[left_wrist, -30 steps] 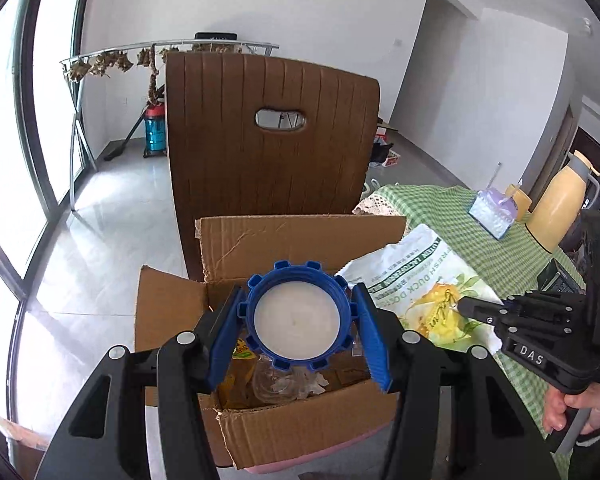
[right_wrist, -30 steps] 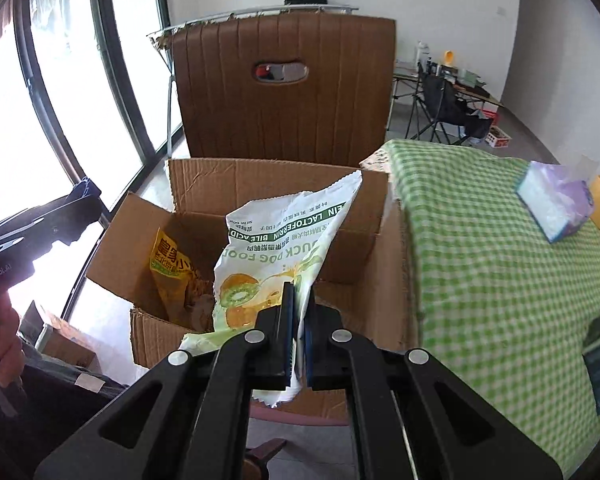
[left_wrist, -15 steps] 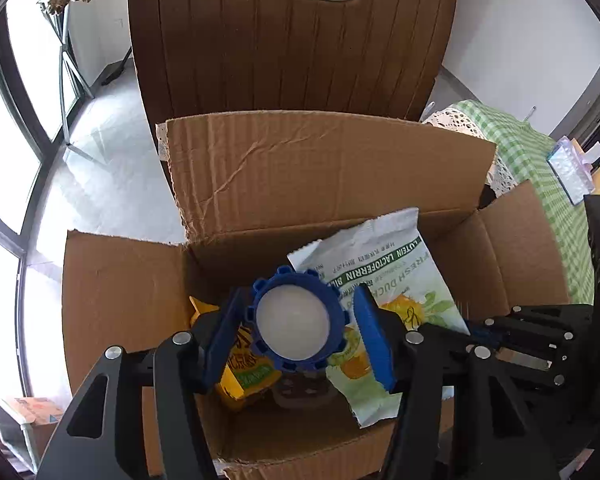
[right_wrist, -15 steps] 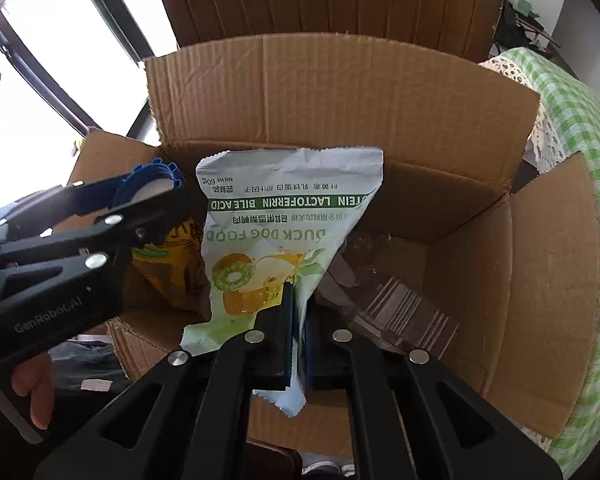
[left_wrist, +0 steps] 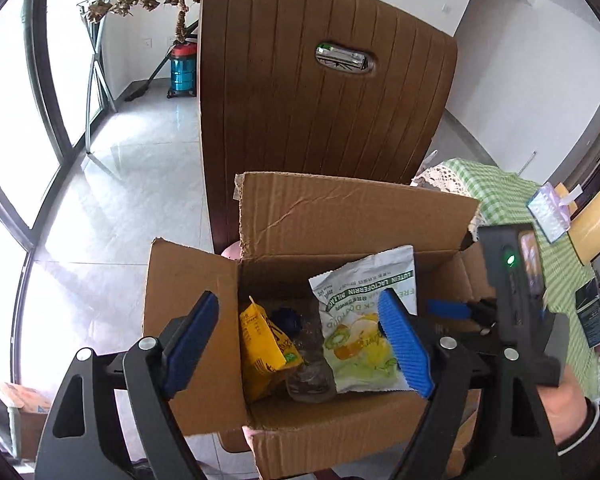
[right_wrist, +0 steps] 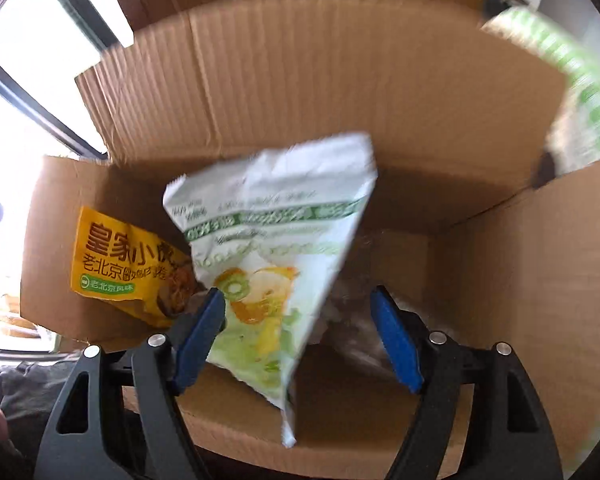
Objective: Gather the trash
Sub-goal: 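Withdraw both open tools from the box back over the table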
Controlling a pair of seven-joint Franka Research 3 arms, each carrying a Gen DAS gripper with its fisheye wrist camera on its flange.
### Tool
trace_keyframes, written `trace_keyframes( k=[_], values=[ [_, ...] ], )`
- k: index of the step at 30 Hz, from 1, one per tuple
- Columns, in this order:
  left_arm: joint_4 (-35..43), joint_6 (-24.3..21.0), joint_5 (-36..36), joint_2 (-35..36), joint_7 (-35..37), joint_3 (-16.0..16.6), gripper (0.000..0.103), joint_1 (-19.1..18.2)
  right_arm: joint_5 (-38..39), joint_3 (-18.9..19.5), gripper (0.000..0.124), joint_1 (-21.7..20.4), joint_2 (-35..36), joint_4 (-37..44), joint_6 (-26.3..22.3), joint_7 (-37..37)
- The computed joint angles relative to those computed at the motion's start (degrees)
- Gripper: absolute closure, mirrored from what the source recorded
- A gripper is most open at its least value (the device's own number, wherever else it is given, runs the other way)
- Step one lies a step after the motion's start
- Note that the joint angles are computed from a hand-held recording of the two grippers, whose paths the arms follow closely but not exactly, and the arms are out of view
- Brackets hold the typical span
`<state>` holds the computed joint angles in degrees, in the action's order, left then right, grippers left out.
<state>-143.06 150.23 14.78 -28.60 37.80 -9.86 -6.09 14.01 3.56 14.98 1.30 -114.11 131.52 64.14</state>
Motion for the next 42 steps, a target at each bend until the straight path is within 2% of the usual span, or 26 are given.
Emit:
trace_keyframes(
  k=[3, 7, 11, 16, 19, 25, 30, 33, 36, 39, 42],
  values=[
    [-0.43, -0.32, -0.9, -1.41, 0.08, 0.29, 0.022, -0.73, -0.47, -0.55, 0.051, -0.58, -2.68, 0.34, 1.73, -1.2],
    [-0.03, -0.6, -1.37, -1.97, 0.08, -0.23, 0.022, -1.64, 0.77, -1.44, 0.051, -1.78, -5.29, 1.35, 0.74, -3.21],
    [1.53, -1.43, -0.31, -2.39, -1.32, -2.08, 0.022, -1.8, 3.55, -2.62, 0.051, -2.99, -9.87, -0.69, 2.18, -5.89],
    [4.58, -2.29, 4.75, -3.69, -5.49, -6.36, 0.019, -1.34, 8.62, -4.99, 0.051, -4.5, -19.13, -8.09, 7.81, -11.2],
    [6.86, -2.34, 8.63, -4.25, -9.18, -9.69, 0.017, -1.21, 11.42, -7.75, 0.051, -5.67, -25.05, -11.83, 9.57, -14.52],
    [13.09, -2.29, 16.68, -1.68, -15.1, -16.16, 0.013, -2.91, 13.92, -13.16, 0.051, -11.16, -36.41, -19.41, 12.36, -17.52],
    [21.07, -0.59, 25.41, 5.65, -18.89, -22.58, 0.009, -5.14, 12.83, -18.07, 0.046, -18.7, -44.01, -24.15, 13.63, -18.5],
    [27.28, 0.09, 31.06, 12.51, -20.77, -26.19, 0.009, -6.6, 10.77, -21.12, 0.046, -24.64, -46.74, -25.68, 14.27, -19.26],
    [34.26, -1.38, 37.04, 20.46, -22.21, -29.49, 0.008, -8.82, 9.7, -24.09, 0.046, -29.43, -48.21, -26.41, 14.34, -20.03],
    [40.85, -3.68, 43.23, 28.37, -23.56, -31.36, 0.008, -12.46, 8.36, -26.73, 0.044, -34.31, -48.61, -26.78, 14.84, -21.22],
    [47.36, -5.72, 46.78, 36.49, -23.02, -31.32, 0.008, -17.3, 7.92, -29.45, 0.044, -38.08, -48.0, -26.43, 14.31, -22.24]
  ],
)
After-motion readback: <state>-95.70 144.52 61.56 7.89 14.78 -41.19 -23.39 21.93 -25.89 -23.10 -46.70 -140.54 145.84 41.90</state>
